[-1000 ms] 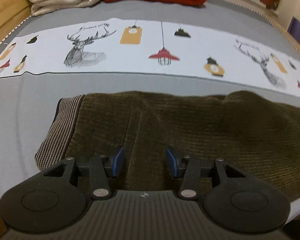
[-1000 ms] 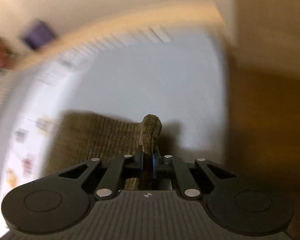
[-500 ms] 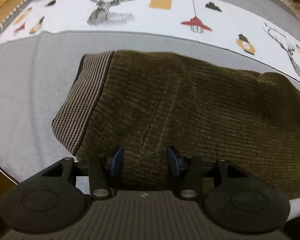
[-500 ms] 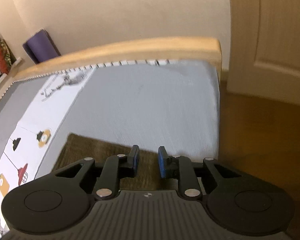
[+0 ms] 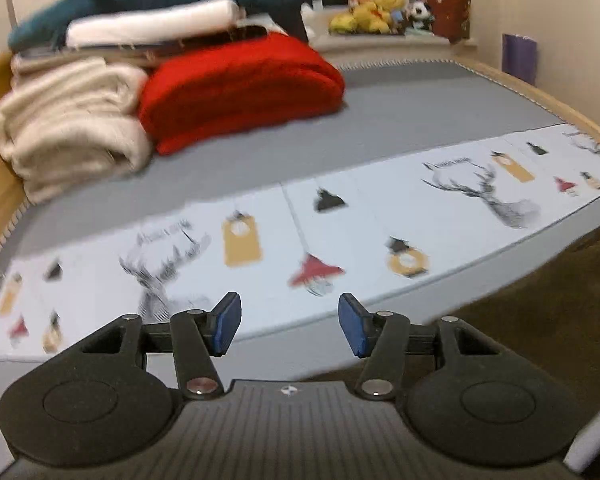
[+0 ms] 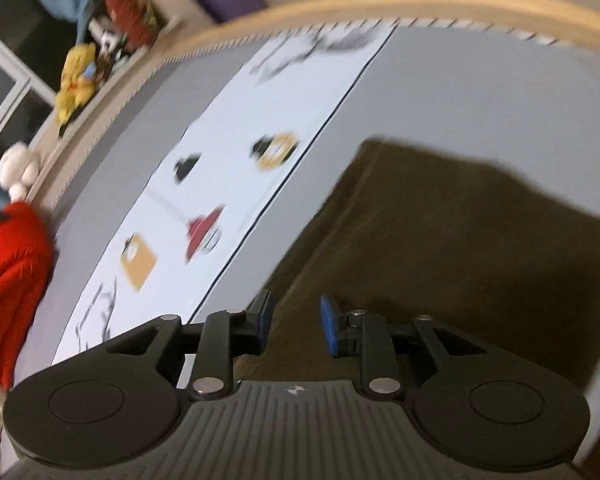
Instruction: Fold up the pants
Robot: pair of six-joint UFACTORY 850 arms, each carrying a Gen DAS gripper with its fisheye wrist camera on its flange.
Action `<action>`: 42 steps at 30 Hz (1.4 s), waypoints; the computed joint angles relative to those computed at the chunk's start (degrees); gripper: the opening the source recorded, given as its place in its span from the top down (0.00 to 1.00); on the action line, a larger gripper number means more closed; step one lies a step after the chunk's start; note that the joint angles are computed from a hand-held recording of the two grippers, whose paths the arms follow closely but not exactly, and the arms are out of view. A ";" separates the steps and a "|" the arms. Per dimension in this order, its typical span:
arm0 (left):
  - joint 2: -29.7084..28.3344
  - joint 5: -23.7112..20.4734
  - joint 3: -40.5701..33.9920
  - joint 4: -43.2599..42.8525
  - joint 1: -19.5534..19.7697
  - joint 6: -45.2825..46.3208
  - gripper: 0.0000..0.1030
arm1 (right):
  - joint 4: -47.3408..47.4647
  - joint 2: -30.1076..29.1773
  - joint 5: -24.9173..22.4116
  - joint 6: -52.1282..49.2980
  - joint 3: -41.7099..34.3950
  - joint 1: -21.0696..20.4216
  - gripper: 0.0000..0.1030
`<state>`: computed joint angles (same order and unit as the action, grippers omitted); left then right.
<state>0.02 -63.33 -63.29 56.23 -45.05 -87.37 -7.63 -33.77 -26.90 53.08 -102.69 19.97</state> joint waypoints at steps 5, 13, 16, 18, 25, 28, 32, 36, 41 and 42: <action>-1.24 -1.70 0.14 -4.28 3.06 0.39 0.48 | -0.40 -8.95 -8.62 2.12 -12.00 0.66 0.68; -0.27 2.24 1.63 -9.33 6.86 0.89 0.46 | -13.11 -23.08 -27.88 2.53 -34.56 4.69 0.69; 0.94 3.21 3.05 -11.39 7.60 0.93 0.46 | -18.54 -29.05 -36.26 1.37 -44.39 6.47 0.89; 1.64 3.46 3.94 -11.78 7.75 1.06 0.46 | -21.25 -28.46 -36.15 4.42 -43.36 6.83 1.00; 3.92 5.81 7.29 -16.39 9.05 4.63 0.46 | -21.92 -24.75 -28.76 11.70 -35.56 5.55 0.98; 5.09 6.98 9.30 -19.87 10.53 6.32 0.57 | -24.27 -23.94 -28.91 12.89 -34.70 6.21 0.89; 4.49 6.70 11.59 -26.73 13.80 12.59 0.76 | -27.96 -18.17 -22.59 14.94 -26.93 7.30 0.63; 5.23 5.81 11.91 -26.98 14.31 9.45 0.67 | -28.23 -11.85 -14.92 13.13 -20.23 7.38 0.62; 8.35 8.41 11.54 -19.09 10.11 3.59 0.68 | -28.15 -1.50 -5.66 10.78 -8.92 6.92 0.54; 8.70 9.70 11.86 -19.56 9.92 4.26 0.68 | -27.99 0.54 -3.95 10.22 -6.42 6.78 0.53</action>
<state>8.71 -53.63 -51.43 36.67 -35.13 -83.12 -35.62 -33.24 -30.85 63.30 -109.10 26.75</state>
